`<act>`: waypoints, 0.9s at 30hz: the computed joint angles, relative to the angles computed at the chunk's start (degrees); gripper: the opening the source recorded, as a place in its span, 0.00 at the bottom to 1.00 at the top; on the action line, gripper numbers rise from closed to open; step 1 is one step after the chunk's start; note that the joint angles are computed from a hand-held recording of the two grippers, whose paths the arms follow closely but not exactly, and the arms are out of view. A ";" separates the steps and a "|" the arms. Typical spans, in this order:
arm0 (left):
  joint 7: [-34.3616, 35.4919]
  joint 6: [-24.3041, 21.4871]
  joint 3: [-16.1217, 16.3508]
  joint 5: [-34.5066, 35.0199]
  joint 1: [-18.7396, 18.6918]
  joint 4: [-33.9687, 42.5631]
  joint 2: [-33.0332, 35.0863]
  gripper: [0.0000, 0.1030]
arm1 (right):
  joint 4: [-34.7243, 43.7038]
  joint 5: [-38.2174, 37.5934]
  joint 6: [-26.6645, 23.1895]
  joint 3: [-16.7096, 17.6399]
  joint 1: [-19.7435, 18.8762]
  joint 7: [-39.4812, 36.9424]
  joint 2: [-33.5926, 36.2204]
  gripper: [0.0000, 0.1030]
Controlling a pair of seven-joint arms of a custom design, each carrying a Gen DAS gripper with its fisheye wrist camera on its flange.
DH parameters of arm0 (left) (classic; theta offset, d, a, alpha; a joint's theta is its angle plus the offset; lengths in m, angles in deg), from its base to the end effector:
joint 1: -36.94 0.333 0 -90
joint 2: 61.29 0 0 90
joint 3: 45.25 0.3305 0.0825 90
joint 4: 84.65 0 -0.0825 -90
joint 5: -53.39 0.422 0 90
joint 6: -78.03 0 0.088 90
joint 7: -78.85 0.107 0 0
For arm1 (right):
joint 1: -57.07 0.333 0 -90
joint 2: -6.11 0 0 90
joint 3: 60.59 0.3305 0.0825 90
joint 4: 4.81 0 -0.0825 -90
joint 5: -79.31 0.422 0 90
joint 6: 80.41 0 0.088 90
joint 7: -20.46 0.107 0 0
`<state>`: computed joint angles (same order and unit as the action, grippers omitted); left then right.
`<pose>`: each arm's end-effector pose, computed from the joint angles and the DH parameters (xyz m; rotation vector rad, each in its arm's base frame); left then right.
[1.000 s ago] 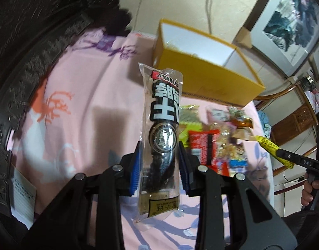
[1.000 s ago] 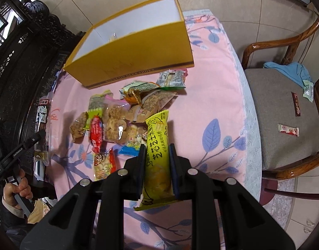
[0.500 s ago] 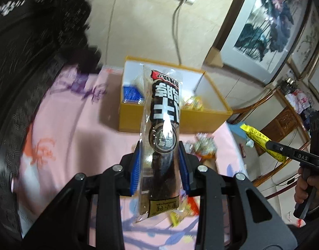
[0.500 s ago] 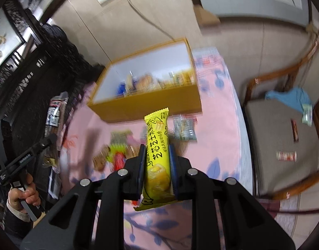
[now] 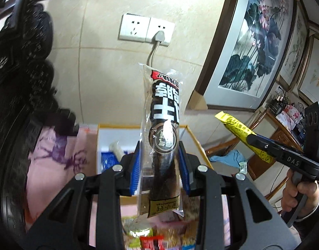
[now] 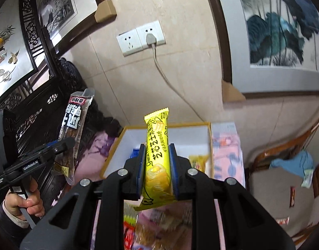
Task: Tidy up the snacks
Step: 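Lower both bars into the box and open both tools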
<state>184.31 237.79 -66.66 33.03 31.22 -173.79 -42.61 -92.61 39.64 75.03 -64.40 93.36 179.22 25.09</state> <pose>0.6876 -0.2864 0.5818 -1.4208 2.1248 -1.2959 0.6157 0.4280 0.5634 -1.4852 1.6578 -0.5671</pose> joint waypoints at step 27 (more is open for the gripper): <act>-23.60 8.79 5.84 20.39 -1.68 -12.59 -5.93 0.96 | -9.80 3.18 -1.91 2.07 -0.15 4.49 -2.15 0.62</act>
